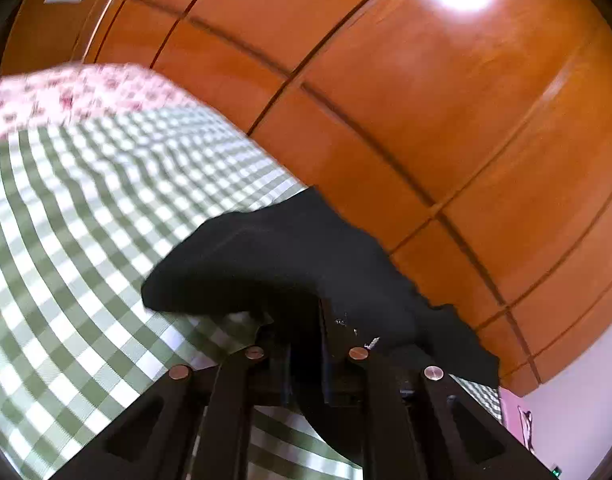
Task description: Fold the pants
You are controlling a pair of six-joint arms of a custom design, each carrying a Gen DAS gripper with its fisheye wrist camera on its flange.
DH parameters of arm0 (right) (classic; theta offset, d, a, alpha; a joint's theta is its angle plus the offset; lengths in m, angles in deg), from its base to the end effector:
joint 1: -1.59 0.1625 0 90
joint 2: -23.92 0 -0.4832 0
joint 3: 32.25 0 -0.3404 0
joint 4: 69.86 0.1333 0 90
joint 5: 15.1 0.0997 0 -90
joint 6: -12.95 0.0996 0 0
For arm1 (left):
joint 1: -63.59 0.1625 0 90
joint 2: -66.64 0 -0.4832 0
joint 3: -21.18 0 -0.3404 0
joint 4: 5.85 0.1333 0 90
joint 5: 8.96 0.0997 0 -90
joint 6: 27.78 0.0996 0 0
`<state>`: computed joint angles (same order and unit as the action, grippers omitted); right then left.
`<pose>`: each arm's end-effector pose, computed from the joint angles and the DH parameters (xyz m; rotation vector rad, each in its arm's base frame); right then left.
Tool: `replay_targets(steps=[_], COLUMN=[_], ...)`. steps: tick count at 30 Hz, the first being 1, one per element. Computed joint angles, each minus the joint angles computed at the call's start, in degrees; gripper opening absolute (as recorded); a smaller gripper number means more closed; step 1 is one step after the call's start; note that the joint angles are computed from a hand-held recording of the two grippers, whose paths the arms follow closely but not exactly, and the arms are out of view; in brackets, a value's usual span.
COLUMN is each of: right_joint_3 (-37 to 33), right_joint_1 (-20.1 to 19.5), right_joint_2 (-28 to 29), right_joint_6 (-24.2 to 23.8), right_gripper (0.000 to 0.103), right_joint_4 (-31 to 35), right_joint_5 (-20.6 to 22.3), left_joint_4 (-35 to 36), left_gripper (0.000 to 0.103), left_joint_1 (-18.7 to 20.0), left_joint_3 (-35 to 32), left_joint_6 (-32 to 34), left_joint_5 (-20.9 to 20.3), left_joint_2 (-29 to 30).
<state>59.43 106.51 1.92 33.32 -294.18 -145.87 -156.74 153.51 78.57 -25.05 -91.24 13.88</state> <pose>0.2403 -0.6367 0.0821 -0.6504 -2.2751 1.6482 0.1456 -0.7694 0.5478 -0.0306 2.6486 -1.4107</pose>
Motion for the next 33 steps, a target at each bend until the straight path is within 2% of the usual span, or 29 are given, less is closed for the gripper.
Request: replay_targets(steps=[4,9,11,14,18,23,25,30,33], right_joint_3=[1.63,4.06,5.08,6.19,6.83,9.57,9.89,11.51,12.52], right_joint_1=[1.41,3.62,4.4,5.44,6.43,5.92,6.03,6.44,6.72], right_joint_2=[-0.8,-1.87,-2.11,-2.07,-1.32,-1.4,-1.43,-1.85,-1.98], right_joint_6=[-1.82,-4.83,-5.51,-6.17,-7.08,-3.65,-3.78,-3.55,-3.38], right_gripper=[0.007,0.007,0.007,0.007,0.007,0.007,0.007,0.007,0.007], right_joint_4=[-2.68,-4.07,-4.15,-3.45,-3.0,-4.69,-4.98,-7.46,-9.12], right_joint_5=[0.23,-0.63,-1.09,-2.32,-4.67,-4.18,-4.36,-3.0,-1.5], left_joint_4=[-1.71,-1.48,-1.59,-1.99,-1.62,-4.33,-5.5,-5.25,-5.95], left_gripper=[0.01,0.007,0.007,0.007,0.006,0.006,0.006,0.006,0.006], left_joint_1=[-0.33,1.25,1.87,2.19,2.61,1.61,1.32,1.8,1.81], left_joint_3=[3.4,5.54,6.68,9.05,10.9,14.56,15.97,16.53,17.55], left_joint_6=[0.18,-2.96,-2.18,-1.42,-2.16,1.38,2.63,1.07,3.53], left_joint_5=[-0.83,-0.56,0.3,1.46,0.63,0.69,0.63,0.19,2.66], left_joint_2=[-2.95,-5.65,-6.65,-7.63,-8.77,-11.18,-12.46,-14.3,-14.75])
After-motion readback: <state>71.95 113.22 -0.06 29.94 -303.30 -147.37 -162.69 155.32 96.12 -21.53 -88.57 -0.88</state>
